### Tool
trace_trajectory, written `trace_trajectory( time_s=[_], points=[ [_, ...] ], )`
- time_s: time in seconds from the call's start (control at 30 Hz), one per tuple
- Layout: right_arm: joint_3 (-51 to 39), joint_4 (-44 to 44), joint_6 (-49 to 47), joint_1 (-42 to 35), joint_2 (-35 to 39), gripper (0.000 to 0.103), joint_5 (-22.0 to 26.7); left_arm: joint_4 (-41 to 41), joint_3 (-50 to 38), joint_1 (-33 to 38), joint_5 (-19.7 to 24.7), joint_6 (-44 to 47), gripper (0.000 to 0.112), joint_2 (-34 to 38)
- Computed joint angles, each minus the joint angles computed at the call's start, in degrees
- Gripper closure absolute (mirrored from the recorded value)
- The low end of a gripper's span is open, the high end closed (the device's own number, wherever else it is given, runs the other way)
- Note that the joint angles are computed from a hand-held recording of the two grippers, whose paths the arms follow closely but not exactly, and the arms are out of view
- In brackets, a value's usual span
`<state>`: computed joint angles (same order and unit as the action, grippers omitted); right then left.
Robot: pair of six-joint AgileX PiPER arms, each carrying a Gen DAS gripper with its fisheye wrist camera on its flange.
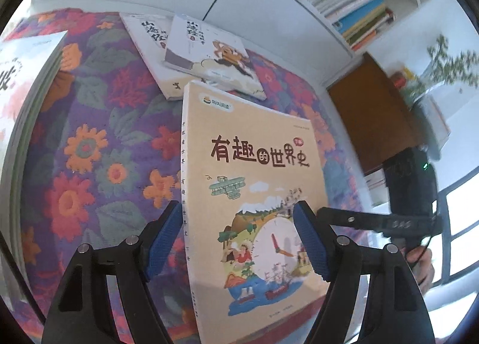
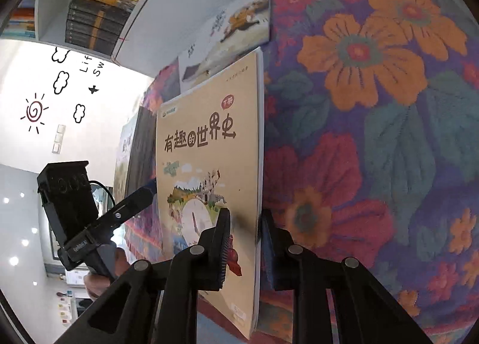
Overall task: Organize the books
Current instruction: 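Lift the beige book upright with the left gripper and carry it to the row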
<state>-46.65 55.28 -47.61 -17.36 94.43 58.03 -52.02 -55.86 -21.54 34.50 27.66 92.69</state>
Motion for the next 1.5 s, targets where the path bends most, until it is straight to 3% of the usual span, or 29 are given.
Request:
trace_trajectory(
  time_s=[0.13,0.33,0.53,0.9,1.23,1.3,1.5],
  points=[
    [-2.0,1.2,3.6,1.3,0.3,0.082,3.1,10.0,-1.6,-1.3,-0.6,-9.2,0.039,-2.6],
    [-6.0,1.7,9.8,4.0,-1.3,0.082,7.0,7.9,-3.9,5.1,7.0,-6.7,0.039,-5.8],
    [-11.5,2.3,16.5,12.2,-2.1,0.082,6.3,11.5,-7.5,11.7,12.0,-8.1,0.039,-7.8],
    [-30.1,3.1,27.6,31.1,10.4,0.080,0.9,9.1,-13.9,31.8,20.1,1.3,0.039,-6.6],
    [-46.5,-1.3,33.4,42.3,25.1,0.079,-5.9,5.8,-12.8,43.0,17.6,11.1,0.039,0.7],
    [-48.1,-1.7,33.9,44.1,27.1,0.079,-8.9,1.9,-11.7,45.5,17.9,16.2,0.038,3.2],
    [-44.8,2.5,28.4,46.4,27.1,0.079,-15.3,2.4,-11.7,46.4,17.4,17.6,0.037,5.9]
  ],
)
